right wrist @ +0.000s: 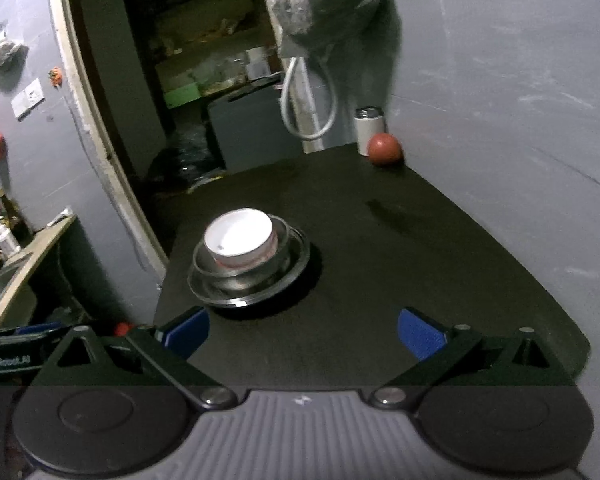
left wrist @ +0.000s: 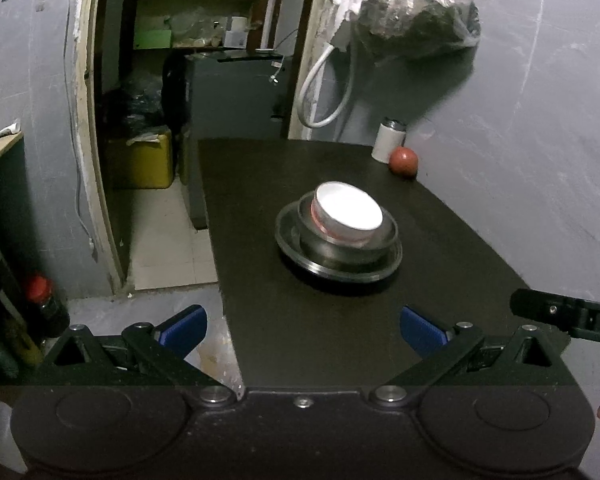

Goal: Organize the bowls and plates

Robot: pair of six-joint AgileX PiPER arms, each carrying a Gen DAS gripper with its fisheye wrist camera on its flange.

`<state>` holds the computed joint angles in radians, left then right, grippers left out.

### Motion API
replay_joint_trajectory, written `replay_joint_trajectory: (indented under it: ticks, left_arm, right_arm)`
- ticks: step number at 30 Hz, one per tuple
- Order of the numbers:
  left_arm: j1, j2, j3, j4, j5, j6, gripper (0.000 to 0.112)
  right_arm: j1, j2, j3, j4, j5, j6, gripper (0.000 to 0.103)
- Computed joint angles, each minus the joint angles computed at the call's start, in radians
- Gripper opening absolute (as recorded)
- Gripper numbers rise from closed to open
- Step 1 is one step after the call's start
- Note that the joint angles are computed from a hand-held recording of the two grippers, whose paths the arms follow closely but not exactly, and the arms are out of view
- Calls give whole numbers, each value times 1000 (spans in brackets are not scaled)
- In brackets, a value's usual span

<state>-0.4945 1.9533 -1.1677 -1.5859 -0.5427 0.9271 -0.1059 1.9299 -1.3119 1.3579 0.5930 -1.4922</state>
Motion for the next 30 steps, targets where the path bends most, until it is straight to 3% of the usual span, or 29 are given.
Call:
replay_joint_trajectory:
  ticks: [6, 12, 30]
  left_arm:
    - [-31, -32, 129, 138, -12, -175, 102]
    - [-49, -58, 219, 202, -29, -289, 102]
    - [-30, -82, 264, 255, 3, -341, 102]
  right_arm:
    - [8, -73, 181, 133, -80, -156, 103]
    - [22, -110, 261, 145, -111, -183, 103]
    - [71, -183, 331, 111, -169, -175, 103]
